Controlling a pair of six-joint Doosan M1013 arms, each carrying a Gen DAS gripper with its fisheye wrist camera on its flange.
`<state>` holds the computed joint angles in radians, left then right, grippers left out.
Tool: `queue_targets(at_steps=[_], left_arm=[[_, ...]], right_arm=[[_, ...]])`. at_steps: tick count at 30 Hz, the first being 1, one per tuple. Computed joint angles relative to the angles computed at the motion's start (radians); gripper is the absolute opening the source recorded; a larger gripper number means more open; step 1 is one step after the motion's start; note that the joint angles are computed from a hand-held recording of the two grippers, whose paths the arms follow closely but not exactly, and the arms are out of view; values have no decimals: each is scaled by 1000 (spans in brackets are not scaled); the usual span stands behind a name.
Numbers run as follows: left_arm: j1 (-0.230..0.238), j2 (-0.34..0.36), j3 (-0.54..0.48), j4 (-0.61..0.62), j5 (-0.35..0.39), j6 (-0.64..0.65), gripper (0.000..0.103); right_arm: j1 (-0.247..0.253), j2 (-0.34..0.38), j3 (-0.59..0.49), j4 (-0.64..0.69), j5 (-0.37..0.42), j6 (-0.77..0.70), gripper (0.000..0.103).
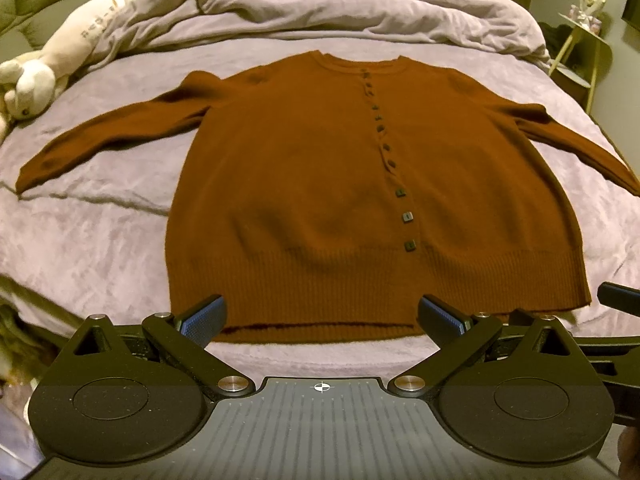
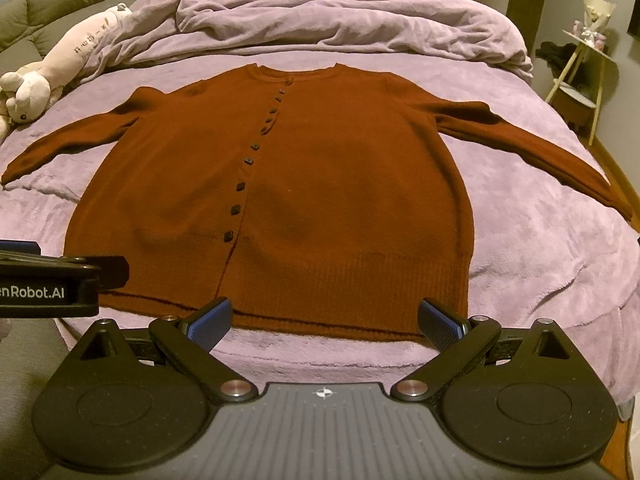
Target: Fold small clothes
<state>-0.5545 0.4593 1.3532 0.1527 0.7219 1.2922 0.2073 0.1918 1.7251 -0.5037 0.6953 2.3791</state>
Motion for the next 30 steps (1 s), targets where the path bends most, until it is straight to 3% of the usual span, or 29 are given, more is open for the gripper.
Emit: queue_targets(at_steps=[22,30], left_arm=[[5,15,-13,-19,22,10,103],[10,24,-20,-34,28,7,103]], right_arm=[[-4,-8,27,-36,-61,26,99],[-24,-5,30,43,-95,-27,99]])
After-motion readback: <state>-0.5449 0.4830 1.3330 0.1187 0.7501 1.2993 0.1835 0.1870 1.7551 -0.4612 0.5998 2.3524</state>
